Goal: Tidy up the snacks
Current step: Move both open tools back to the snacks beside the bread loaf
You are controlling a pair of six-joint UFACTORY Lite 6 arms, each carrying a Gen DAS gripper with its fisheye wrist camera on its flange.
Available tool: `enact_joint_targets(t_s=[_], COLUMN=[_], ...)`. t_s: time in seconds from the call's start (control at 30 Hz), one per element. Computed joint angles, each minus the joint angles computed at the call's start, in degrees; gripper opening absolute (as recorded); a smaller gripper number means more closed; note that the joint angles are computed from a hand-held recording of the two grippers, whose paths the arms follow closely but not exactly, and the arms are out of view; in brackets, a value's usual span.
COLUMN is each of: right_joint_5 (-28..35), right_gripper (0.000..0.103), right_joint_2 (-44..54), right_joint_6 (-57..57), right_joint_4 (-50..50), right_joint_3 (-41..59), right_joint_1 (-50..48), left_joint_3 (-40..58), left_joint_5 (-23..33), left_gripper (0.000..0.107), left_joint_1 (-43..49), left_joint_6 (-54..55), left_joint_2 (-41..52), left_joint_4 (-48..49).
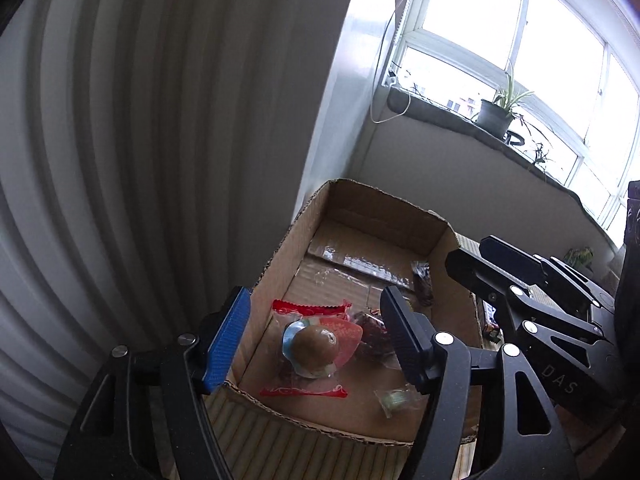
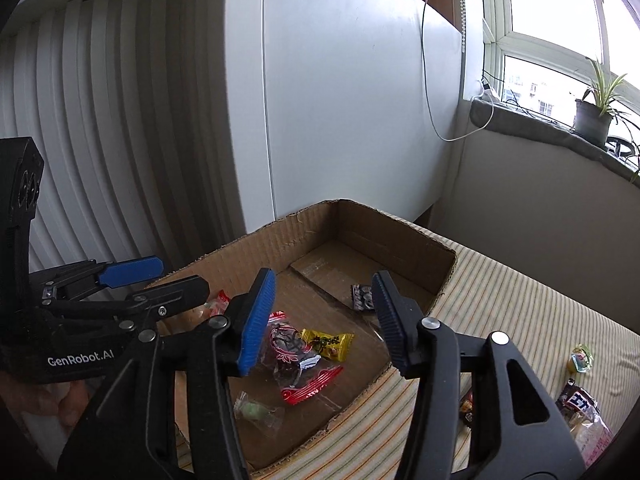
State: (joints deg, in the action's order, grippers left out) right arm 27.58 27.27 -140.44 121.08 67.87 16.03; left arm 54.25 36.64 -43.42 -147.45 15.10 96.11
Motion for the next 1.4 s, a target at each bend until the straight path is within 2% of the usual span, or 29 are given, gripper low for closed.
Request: enact_joint_targets(t_s=[0.47,0.73,1.13,1.4], right_joint_5=[0.96,3.7,13.66,20.94], right_gripper=[0.052,0.052,0.053,0.053], right_joint_2=[-4.75,-6.75,-12.3,-12.84], right_joint_6=[-0.31,1.29,6.71,10.53], right_joint_4=[0.15,-1.5,-10.63,-18.98], right_joint_3=[-3.94,-6.32,-12.33,-12.44], right_joint_1=[-0.07,-3.83,-21.89,-40.93], left_joint_3=[-2.8,3.69,23.72,48.34], left_joint_5=[1.39,1.76,4.08,6.59], left_gripper=[0.067,0.067,0.067,0.067], left_joint_1=[-0.95,-1.68,-7.45,-13.16], left_joint_6=[0.41,5.98,22.47,39.74], left_joint_2=[-3.32,0.74,12.94,28.06], left_joint_4=[-1.43,-4.79,-15.03,-24.84])
